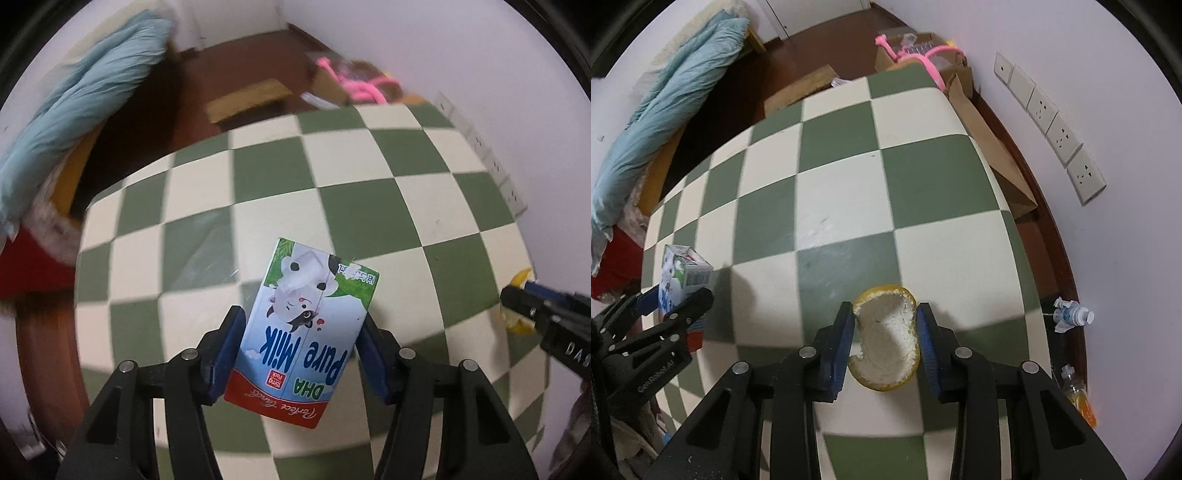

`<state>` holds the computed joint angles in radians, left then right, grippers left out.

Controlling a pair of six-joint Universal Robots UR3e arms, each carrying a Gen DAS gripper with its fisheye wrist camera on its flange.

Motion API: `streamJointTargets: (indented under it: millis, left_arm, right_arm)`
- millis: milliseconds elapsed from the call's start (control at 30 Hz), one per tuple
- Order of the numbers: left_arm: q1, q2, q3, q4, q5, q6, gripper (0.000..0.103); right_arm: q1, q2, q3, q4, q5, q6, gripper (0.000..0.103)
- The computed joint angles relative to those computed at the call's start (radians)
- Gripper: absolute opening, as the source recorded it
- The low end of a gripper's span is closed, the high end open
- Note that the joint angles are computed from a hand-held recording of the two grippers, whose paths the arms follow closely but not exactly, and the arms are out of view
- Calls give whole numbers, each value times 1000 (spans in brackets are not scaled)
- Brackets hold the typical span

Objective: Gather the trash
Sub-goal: 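Grasp the orange peel with the right tool while the left tool grasps the milk carton, then carry the carton and peel over the bin and open both tools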

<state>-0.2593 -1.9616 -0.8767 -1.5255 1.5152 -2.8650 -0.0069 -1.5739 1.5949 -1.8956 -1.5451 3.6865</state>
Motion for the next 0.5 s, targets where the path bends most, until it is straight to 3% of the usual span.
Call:
streamJointTargets:
  millis: [267, 500]
  left_arm:
    - [167, 254, -120, 13, -111, 30, 56]
    - [449, 473, -127, -128, -269, 178, 56]
  right_arm:
    - [203, -96, -61, 43, -96, 148, 36]
    - [456, -11, -338, 166, -206, 279, 36]
